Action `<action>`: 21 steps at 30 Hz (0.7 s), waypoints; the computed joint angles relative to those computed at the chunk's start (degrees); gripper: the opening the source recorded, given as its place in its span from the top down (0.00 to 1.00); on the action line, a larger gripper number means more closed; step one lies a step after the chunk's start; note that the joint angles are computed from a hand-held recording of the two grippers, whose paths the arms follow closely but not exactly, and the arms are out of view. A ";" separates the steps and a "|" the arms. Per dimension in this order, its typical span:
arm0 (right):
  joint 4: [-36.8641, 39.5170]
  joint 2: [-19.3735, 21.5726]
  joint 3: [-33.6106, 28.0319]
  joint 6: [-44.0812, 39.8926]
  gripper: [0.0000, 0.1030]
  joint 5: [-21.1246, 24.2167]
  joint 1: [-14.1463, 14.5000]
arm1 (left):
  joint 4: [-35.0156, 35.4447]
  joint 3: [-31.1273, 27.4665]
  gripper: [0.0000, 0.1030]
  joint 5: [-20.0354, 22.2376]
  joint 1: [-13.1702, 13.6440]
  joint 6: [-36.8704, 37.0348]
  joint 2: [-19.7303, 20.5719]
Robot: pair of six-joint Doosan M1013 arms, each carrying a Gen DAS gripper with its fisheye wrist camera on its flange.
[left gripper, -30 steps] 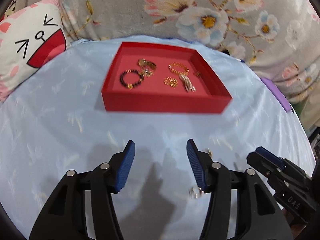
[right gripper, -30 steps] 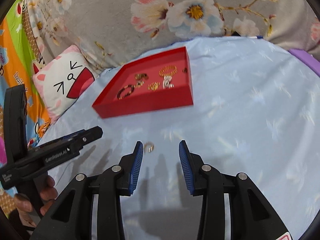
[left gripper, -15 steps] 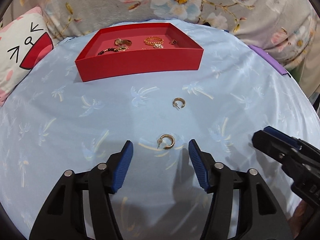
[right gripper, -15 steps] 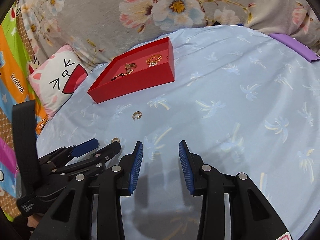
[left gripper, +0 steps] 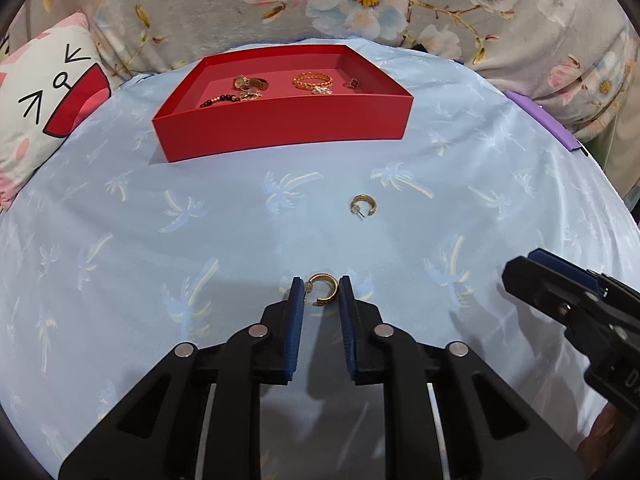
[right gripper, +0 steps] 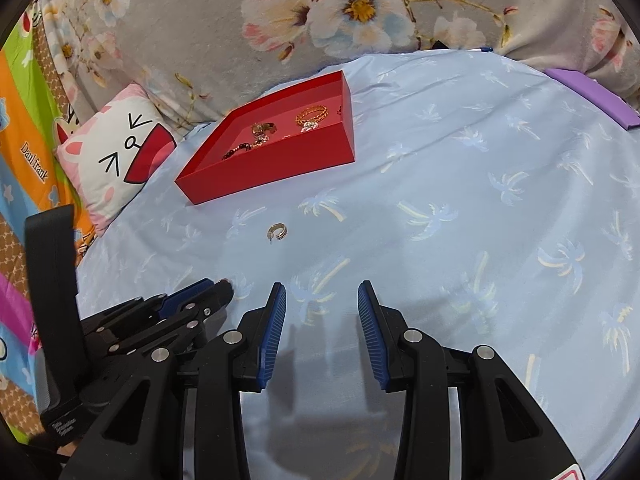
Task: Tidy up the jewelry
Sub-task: 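Grasp a gold hoop earring with the left tool while the right tool grasps the other hoop, then carry both hoop earrings over the red tray and open both tools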
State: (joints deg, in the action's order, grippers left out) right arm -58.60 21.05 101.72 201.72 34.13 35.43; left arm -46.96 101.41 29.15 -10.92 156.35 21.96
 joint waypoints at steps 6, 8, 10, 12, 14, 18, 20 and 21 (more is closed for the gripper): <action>3.44 2.26 -3.63 -8.28 0.64 -2.55 -1.91 | -2.01 -0.36 0.84 -0.26 1.98 -0.43 -0.10; 5.40 3.51 -5.40 -11.83 0.64 -3.32 -2.55 | -1.89 -0.59 0.84 -0.80 2.55 -0.80 0.08; 7.83 4.74 -7.06 -15.62 0.64 -3.58 -3.10 | -1.78 -0.70 0.84 -1.16 2.94 -1.12 0.25; 9.90 5.89 -8.63 -18.58 0.64 -3.14 -3.48 | -1.73 -0.95 0.84 -0.98 3.33 -1.53 0.47; 11.67 6.86 -9.86 -20.78 0.64 -2.73 -3.90 | -2.09 -1.10 0.84 -0.95 3.66 -1.56 0.61; 14.08 8.31 -11.82 -24.22 0.64 -0.69 -4.19 | -2.79 -1.47 0.84 -0.17 4.19 -1.32 0.94; 15.07 8.73 -12.39 -25.47 0.66 0.11 -4.23 | -3.03 -1.63 0.84 0.22 4.31 -1.15 1.03; 15.19 8.93 -12.64 -25.76 0.67 0.65 -4.18 | -2.91 -1.66 0.84 0.31 4.32 -1.31 1.04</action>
State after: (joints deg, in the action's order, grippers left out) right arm -43.41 29.98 89.08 175.96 34.78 31.25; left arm -49.87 99.75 29.46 -6.60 155.04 23.01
